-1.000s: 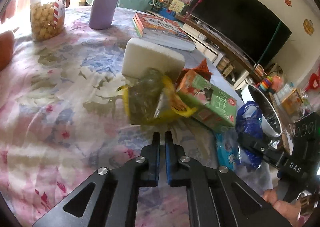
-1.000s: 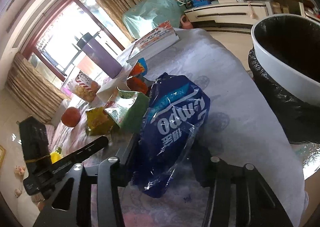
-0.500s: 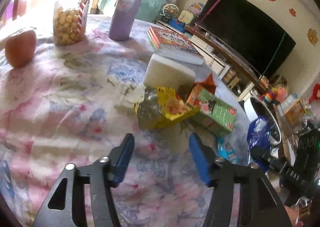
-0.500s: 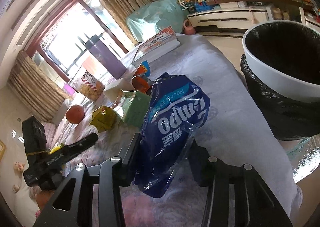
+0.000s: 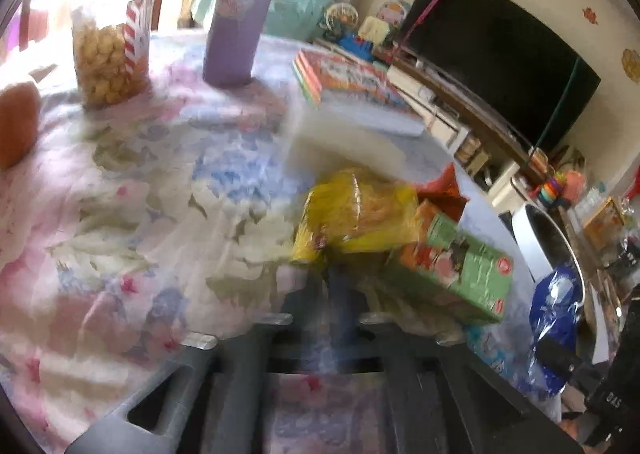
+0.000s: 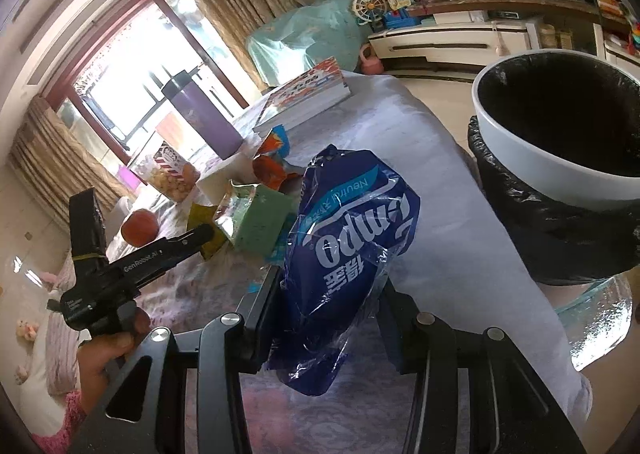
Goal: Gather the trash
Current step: 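Grasp the yellow snack bag with the left tool while the right grasps the blue Lampo bag, then carry the yellow snack bag and blue Lampo bag in both tools over the bin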
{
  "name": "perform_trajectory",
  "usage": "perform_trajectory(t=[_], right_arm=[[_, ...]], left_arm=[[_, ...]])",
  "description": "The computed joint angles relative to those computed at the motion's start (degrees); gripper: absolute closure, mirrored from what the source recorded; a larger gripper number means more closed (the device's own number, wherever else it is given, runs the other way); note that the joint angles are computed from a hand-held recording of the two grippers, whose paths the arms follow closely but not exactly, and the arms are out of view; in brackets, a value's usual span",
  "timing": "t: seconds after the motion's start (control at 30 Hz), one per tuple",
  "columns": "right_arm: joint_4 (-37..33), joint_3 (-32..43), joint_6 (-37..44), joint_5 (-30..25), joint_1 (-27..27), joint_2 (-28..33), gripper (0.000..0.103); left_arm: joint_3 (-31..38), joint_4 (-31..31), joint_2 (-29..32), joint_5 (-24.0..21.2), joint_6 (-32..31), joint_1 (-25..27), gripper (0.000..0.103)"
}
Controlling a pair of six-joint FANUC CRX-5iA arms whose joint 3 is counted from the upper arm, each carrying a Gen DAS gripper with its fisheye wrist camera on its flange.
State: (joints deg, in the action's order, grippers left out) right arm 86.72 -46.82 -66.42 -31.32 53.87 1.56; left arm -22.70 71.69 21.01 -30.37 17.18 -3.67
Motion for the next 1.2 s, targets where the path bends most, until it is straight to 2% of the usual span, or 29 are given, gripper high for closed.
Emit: perform_trajectory(t=[0.1, 0.3, 0.57, 0.9, 1.2], right_arm=[[-0.41, -0.03, 0.62, -0.69, 0.58, -0.23, 0.058], [-2.22, -0.08, 2.76, -3.27, 2.75, -0.96, 0.058], [-4.57, -0.73, 4.12, -6.64, 5.33, -2.4, 0.058], [-8.3, -2.65, 5.41, -11.9, 8.85, -5.62, 0.058], [-12.08, -4.98, 6.35, -16.12, 11.4, -9.12, 0.058]], left_arm=[[-1.06, 1.55, -0.67, 0.21, -1.33, 0.24, 0.101], [-6.0, 7.24, -4.73, 0.97, -8.36, 0.04, 0.102], [-11.86, 9.36, -11.12, -2.71, -13.18, 1.61, 0.102], [-13.52, 6.71, -14.69, -8.0, -14.58, 0.93, 0.102], [-12.45, 6.14, -14.6, -8.37, -15.04, -3.22, 0.102]])
